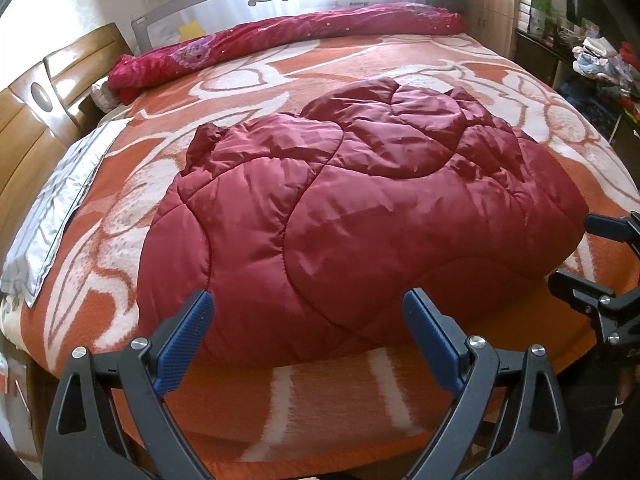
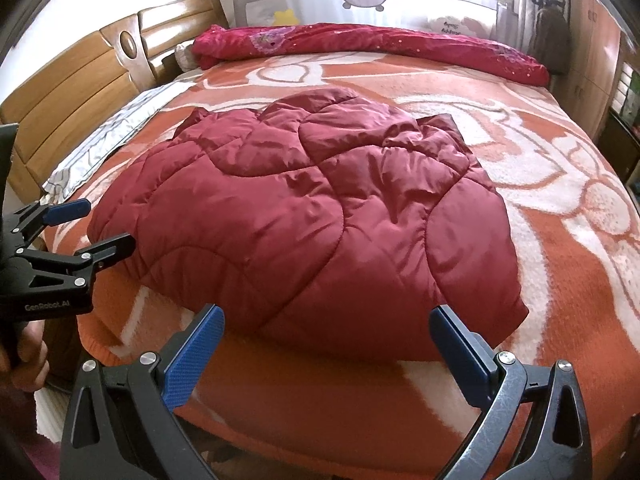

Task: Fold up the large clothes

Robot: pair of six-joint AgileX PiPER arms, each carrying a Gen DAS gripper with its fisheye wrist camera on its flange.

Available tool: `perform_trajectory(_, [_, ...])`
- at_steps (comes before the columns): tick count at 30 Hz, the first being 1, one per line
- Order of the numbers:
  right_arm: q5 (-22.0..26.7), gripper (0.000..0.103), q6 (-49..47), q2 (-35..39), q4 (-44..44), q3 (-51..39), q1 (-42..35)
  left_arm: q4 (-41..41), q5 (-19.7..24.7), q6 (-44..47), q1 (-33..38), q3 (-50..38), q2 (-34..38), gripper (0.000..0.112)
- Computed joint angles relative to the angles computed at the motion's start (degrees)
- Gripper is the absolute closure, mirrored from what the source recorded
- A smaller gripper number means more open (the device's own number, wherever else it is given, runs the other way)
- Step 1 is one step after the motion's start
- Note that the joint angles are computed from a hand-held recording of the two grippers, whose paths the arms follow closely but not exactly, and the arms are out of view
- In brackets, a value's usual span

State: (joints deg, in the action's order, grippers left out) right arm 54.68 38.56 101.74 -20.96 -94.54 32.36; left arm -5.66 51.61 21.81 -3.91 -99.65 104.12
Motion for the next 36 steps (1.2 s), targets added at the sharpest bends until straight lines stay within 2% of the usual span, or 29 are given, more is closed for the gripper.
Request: perform_trajectory(36, [0.9, 0.0, 0.1, -0.9, -0.4, -0.6, 0.5, -0.1, -0.7, 0.4, -0.8, 0.6, -1.1, 0.016])
